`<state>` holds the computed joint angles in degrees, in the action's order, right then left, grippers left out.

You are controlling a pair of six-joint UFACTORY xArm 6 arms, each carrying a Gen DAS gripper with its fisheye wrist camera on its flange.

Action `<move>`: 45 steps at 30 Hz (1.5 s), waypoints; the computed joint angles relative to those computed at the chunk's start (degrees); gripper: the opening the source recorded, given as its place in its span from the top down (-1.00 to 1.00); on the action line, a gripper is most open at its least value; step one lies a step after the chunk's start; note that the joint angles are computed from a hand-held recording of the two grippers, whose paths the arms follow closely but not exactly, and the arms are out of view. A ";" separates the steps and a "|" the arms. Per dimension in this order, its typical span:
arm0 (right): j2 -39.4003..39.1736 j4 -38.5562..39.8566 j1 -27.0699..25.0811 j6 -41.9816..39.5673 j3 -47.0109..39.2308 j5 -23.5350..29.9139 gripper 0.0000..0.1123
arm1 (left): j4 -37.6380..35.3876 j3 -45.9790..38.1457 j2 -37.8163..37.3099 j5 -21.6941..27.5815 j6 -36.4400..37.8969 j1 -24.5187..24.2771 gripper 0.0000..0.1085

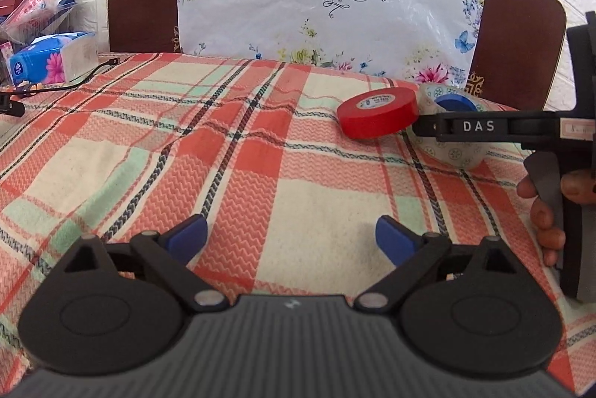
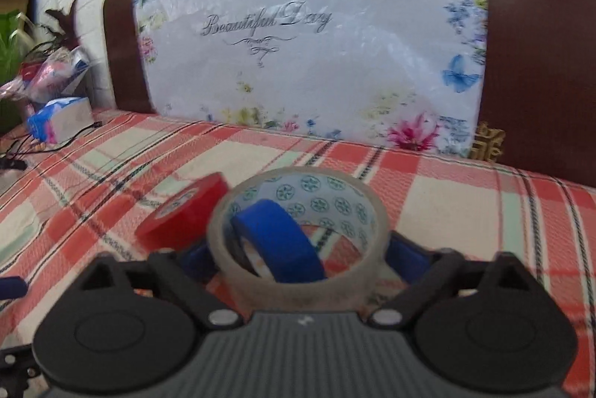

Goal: Organize objects

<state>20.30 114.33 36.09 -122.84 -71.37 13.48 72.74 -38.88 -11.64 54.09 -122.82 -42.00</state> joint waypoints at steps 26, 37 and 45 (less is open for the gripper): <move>-36.50 -3.80 -19.60 -3.03 45.51 7.57 -0.83 | -8.80 -7.27 0.68 -13.36 9.20 -1.40 -0.79; -38.25 -3.14 -20.26 -5.90 45.98 8.99 -0.83 | -32.25 -29.91 20.03 -13.34 41.45 -5.41 0.03; -38.34 0.01 -23.55 -10.94 45.09 15.79 -0.61 | -29.70 -37.10 22.91 -11.91 44.62 -5.90 0.62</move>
<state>-18.04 114.33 12.54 -133.77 -26.28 29.27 43.05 -75.98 11.27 42.18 -78.20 -47.90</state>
